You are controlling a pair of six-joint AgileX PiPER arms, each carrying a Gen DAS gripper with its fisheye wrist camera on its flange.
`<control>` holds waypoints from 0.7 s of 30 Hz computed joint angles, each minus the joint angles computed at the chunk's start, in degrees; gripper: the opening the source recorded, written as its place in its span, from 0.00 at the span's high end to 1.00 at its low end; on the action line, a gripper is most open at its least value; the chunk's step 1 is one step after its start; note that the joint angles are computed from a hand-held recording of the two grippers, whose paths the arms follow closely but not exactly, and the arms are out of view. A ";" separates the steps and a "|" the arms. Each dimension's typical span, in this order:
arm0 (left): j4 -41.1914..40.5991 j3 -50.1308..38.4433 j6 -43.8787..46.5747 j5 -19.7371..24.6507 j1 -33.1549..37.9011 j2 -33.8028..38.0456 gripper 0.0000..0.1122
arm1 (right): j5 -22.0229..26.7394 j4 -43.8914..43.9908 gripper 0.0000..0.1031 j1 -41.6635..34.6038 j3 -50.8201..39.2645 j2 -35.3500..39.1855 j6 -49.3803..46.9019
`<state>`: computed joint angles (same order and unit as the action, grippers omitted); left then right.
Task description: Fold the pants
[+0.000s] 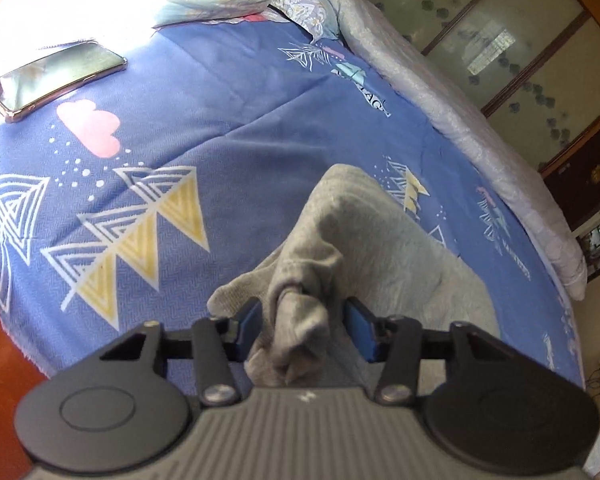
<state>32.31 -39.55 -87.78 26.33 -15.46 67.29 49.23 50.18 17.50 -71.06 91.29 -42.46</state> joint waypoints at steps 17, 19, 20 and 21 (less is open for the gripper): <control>-6.72 0.03 5.15 4.89 0.61 -3.73 0.74 | 2.59 -0.92 0.85 -0.77 10.90 -5.45 -11.01; -4.09 1.13 2.95 4.83 1.15 -8.60 0.48 | 9.72 5.65 0.69 -6.19 9.12 -4.41 -12.76; -0.23 1.24 -0.65 5.82 0.76 -10.21 0.42 | 13.41 8.03 0.56 -8.63 7.81 -3.47 -13.11; 1.87 0.95 -2.12 6.70 1.09 -10.92 0.28 | 15.29 10.20 0.53 -10.62 7.39 -3.13 -13.70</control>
